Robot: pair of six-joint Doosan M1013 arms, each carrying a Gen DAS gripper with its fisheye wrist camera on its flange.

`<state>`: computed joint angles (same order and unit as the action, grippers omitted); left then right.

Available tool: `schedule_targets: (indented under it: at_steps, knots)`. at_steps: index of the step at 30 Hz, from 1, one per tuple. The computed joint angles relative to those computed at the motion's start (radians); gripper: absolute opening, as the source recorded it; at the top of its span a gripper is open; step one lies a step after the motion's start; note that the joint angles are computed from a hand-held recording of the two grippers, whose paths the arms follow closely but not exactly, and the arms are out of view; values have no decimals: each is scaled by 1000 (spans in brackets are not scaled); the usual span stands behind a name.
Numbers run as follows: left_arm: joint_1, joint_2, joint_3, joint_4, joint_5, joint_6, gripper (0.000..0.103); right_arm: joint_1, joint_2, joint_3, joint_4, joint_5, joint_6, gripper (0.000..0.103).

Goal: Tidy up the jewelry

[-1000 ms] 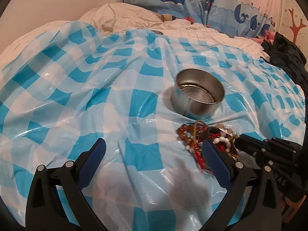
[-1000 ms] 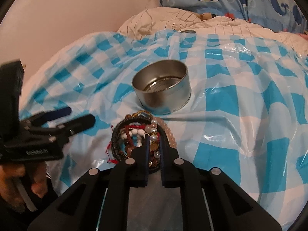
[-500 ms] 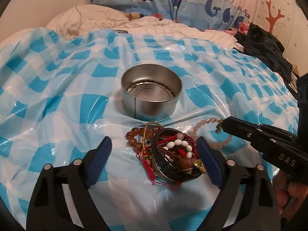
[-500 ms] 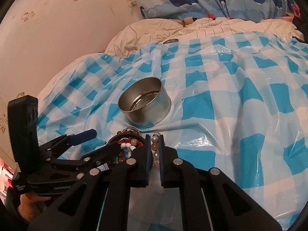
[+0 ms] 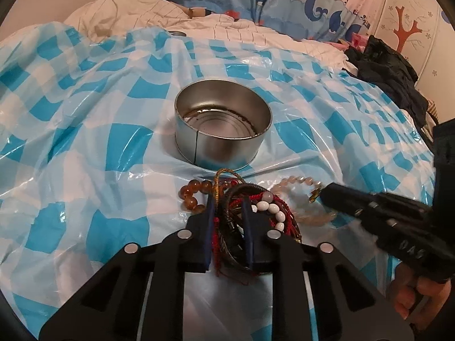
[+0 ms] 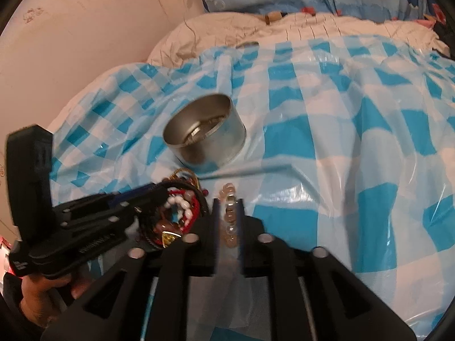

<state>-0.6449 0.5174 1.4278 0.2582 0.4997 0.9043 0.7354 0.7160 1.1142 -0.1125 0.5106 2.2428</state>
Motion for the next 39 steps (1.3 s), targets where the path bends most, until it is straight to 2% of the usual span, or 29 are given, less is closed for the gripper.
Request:
schedule_targets:
  at_steps: [2,5,8,9,11,12,13,15,19,22,25,27,28,30,34,35,37,39]
  knots:
    - [3,-3,4,-28,-6,22,15,-1,4,-4,-8,11,21,47]
    - [5,-7,6,-50,-10,46,14,-1,8,-10,-2,21,12,46]
    - [5,-10,10,-54,-17,52,12,2,22,-33,-1,67,-5,46]
    - [6,-13,13,-64,-25,60,11,3,26,-40,-7,79,-6,45]
    - [8,-19,20,-88,-42,76,11,6,30,-47,-26,96,-3,28]
    - [9,-22,23,-98,-49,84,10,6,31,-47,-30,99,-3,14]
    - [9,-24,26,-107,-55,92,10,6,29,-44,-35,96,2,9]
    - [11,-29,30,-113,-65,96,10,8,22,-32,-55,76,21,9]
    - [14,-36,40,-113,-80,88,10,18,4,-9,-191,40,131,8]
    - [22,-44,52,-149,-102,103,10,18,-7,7,-244,14,192,9]
    - [25,-32,33,-147,-40,102,11,15,1,-9,-202,38,156,9]
    - [25,-24,25,-140,-10,98,11,7,15,-30,-111,69,89,9]
    - [25,-23,25,-144,-8,102,11,3,21,-38,-75,85,69,18]
    - [24,-26,29,-127,-12,88,11,4,24,-40,-87,99,98,40]
    - [24,-24,30,-118,-10,80,12,8,33,-51,-118,121,107,40]
    - [24,-21,27,-125,-6,88,12,11,40,-63,-129,142,100,39]
    - [22,-20,24,-125,-3,101,11,15,49,-77,-131,156,66,11]
    - [26,-27,35,-195,-31,165,9,19,49,-77,-145,152,59,9]
